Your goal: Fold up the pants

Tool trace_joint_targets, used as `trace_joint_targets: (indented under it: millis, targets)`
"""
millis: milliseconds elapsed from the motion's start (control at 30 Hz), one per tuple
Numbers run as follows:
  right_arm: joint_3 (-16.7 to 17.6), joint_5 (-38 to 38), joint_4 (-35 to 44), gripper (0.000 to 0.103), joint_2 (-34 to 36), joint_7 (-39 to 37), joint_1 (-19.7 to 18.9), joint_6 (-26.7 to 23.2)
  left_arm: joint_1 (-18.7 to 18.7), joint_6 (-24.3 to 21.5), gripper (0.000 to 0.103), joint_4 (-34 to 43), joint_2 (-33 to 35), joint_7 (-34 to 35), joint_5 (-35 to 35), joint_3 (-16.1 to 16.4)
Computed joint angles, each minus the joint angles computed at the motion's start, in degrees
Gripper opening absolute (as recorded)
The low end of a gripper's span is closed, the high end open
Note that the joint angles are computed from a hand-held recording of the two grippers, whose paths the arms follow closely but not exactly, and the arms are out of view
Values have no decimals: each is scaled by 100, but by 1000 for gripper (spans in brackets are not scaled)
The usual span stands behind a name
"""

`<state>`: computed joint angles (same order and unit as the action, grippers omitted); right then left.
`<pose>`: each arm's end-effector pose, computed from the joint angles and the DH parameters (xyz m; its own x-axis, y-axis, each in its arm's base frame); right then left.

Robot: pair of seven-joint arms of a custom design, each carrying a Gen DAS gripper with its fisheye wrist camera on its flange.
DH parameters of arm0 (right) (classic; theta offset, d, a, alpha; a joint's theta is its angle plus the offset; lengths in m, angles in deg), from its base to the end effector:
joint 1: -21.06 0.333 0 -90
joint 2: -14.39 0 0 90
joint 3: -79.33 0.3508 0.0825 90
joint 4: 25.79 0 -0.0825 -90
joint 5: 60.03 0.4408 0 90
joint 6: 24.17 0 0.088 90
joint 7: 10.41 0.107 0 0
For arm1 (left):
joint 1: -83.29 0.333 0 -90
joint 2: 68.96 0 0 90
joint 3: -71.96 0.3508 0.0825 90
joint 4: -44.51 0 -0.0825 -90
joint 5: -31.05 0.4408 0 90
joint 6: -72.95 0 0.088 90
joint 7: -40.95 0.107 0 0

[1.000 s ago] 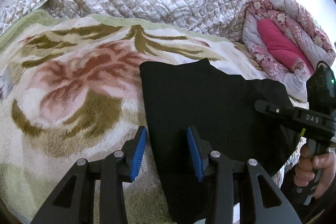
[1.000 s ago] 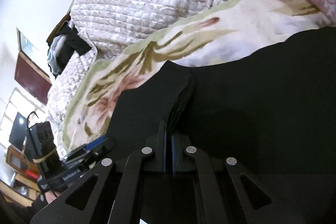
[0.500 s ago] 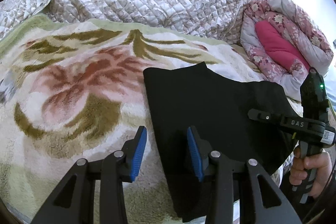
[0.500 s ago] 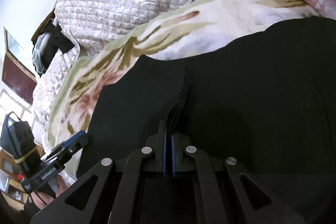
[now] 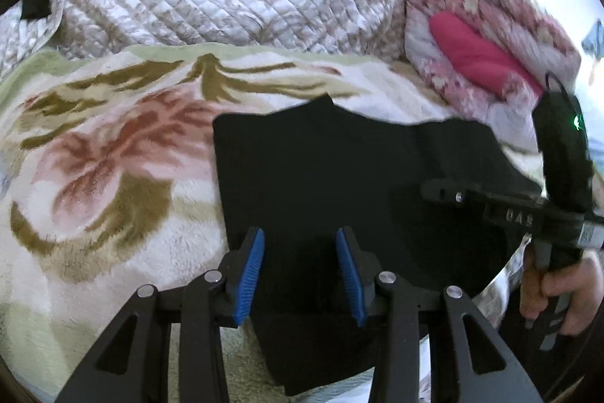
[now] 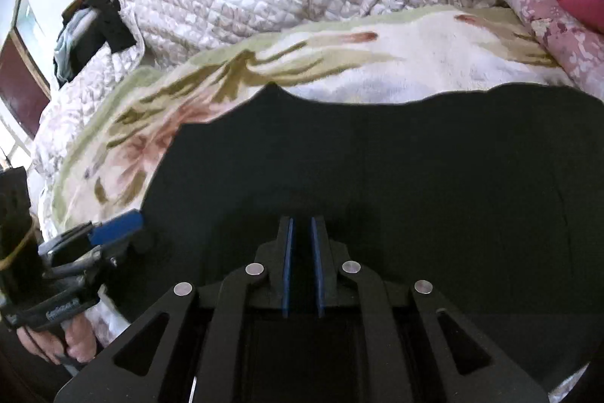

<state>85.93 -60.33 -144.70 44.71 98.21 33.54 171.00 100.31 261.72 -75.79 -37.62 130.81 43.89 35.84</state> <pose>0.6472 0.2184 0.2486 0.0853 -0.9555 -0.2822 -0.7359 0.1305 -0.6644 0.6424 -0.2143 0.2781 -0.4259 -0.8859 0.1839 -0.6943 0.1897 -0.6942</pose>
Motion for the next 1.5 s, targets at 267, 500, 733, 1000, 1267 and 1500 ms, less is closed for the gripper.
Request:
trace_joint_targets:
  millis: [267,500,733,1000,1267,1500]
  targets:
    - [-1215,894,-531,10,-328,-818,1506,347,-3,77,43,-286,-218,-97,64,-11]
    - [-1916,1893,-618,18,-137,-1827,2545,574,-1050,475,44,-511,-539,-381,49,1040]
    - [-1920,2876,-694,18,-163,-2418,2733,810,-1155,535,45,-584,-627,-612,231,1207]
    - [-1723,4087,-886,21,-322,-2726,2586,1248,-1011,824,45,-741,-778,-1182,425,1215]
    - [-959,3257,-852,25,-310,-2989,1938,1344,-1210,511,45,-650,-741,-1342,618,1383]
    - [-1192,3884,-777,30,-297,-3182,2153,1066,-1330,451,45,-681,-790,-1170,371,1454]
